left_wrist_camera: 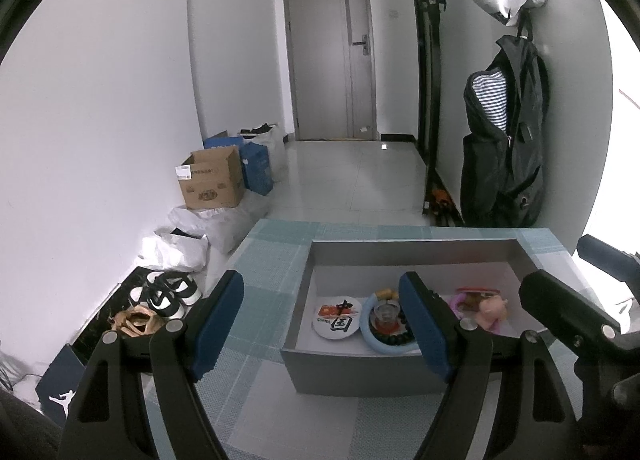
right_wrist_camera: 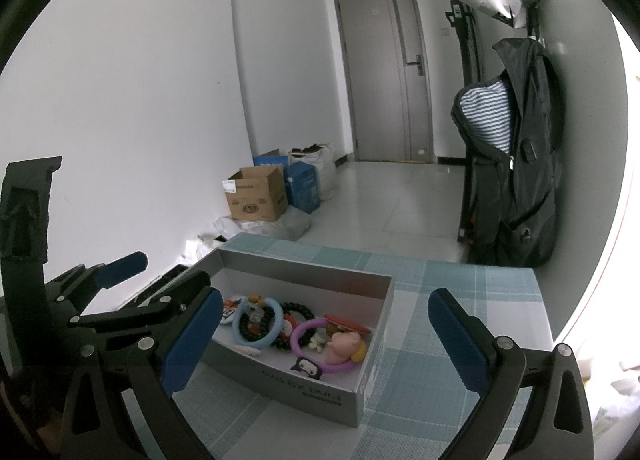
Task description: Organize jewelry
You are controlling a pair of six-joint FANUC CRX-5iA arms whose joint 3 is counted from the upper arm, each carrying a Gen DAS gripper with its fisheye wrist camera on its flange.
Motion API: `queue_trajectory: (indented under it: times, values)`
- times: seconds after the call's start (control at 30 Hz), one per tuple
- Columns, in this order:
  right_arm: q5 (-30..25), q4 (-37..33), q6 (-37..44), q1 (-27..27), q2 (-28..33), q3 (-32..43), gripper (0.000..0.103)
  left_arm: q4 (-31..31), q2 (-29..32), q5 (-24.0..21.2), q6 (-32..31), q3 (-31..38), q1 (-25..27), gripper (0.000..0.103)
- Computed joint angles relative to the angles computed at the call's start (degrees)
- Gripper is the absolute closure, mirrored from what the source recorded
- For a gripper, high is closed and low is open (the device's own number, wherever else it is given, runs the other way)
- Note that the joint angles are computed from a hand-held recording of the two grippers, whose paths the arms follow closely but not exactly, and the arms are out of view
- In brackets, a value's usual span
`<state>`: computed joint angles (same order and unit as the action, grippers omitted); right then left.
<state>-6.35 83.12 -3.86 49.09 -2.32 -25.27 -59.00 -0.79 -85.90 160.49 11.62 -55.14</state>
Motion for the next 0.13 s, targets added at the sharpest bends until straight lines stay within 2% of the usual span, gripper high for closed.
queue_trajectory:
  times: [0.13]
  values:
    - [0.0,-0.7,0.5,0.1,0.0,0.0,0.000,0.0,-0.3,0.2,0.1,-0.3,-0.1,0.027]
